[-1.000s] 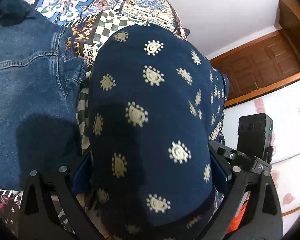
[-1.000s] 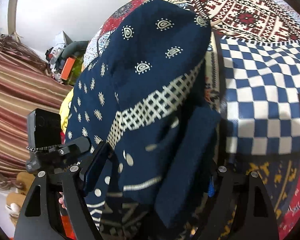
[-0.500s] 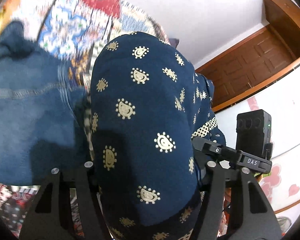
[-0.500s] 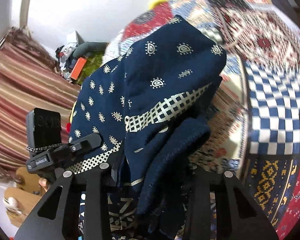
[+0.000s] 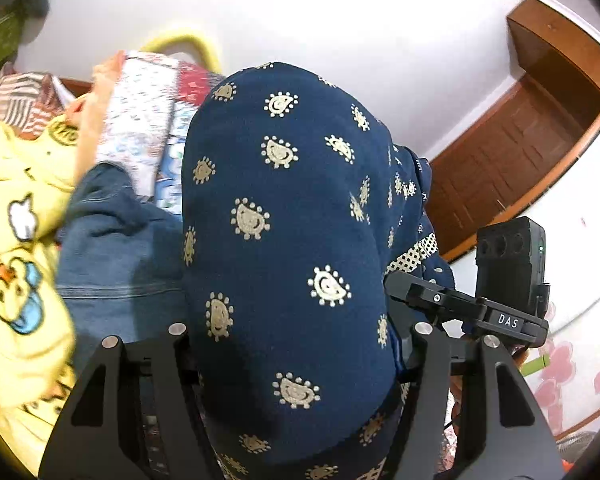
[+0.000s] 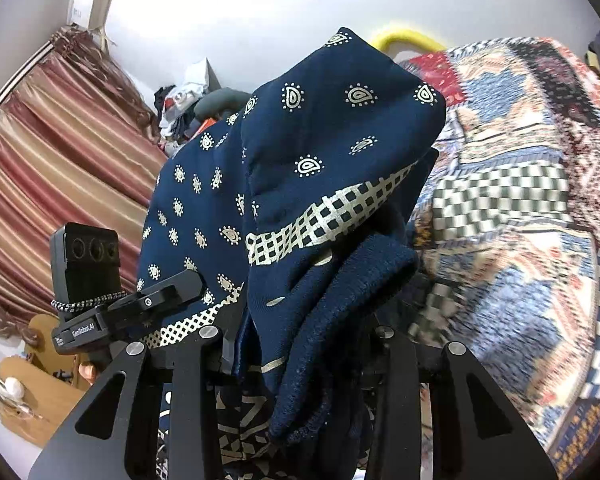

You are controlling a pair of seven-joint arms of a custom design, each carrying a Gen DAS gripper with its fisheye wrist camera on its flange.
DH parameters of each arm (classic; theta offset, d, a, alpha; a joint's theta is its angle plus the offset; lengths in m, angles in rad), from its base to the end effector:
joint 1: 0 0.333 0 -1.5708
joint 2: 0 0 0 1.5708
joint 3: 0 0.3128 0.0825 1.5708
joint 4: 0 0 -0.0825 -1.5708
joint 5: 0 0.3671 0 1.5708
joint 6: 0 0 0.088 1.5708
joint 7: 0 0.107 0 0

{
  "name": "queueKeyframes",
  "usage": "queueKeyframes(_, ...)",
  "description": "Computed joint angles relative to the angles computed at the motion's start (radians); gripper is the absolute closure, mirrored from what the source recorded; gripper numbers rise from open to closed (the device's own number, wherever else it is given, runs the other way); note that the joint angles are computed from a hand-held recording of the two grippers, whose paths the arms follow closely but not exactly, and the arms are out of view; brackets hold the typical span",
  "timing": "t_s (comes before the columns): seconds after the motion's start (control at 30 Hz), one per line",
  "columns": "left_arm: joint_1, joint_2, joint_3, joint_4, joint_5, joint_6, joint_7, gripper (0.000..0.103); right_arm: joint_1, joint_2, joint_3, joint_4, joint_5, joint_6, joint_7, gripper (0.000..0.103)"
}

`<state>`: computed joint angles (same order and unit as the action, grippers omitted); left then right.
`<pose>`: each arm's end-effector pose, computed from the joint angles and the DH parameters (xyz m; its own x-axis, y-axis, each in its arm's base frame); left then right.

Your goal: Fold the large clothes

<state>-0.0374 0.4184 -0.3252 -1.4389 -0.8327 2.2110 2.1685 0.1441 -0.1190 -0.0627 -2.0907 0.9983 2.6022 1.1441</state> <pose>0.6579 -0.2308 0.5166 -0.5573 -0.5832 0.5910 -0.8091 0.2216 -0.5443 0.5452 0.0258 0.5426 0.0365 -0.7867 -0.6162 -0.7647 0.3750 -0.5240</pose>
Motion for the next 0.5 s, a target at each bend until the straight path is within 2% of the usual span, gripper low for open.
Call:
queueKeyframes(0.2,0.003,0.16,0.024,0.123,0.106,-0.012,-0.071,0.04,-0.029,0.201,0.029,0.138,0.002,-0.064,0.027,0.07)
queueKeyframes(0.37,-0.02,0.34,0.044,0.295,0.262,-0.05,-0.187,0.04,-0.065,0.368,0.075,0.253,-0.145,-0.089,0.117,0.07)
queueKeyframes(0.43,-0.01,0.372,0.03,0.309,0.286,-0.046,-0.202,0.036,-0.079,0.397,0.093,0.264,-0.177,-0.076,0.131,0.07)
queueKeyframes(0.5,0.027,0.366,-0.007,0.266,0.259,-0.017,-0.162,0.032,-0.105,0.408,0.116,0.261,-0.163,-0.078,0.106,0.066)
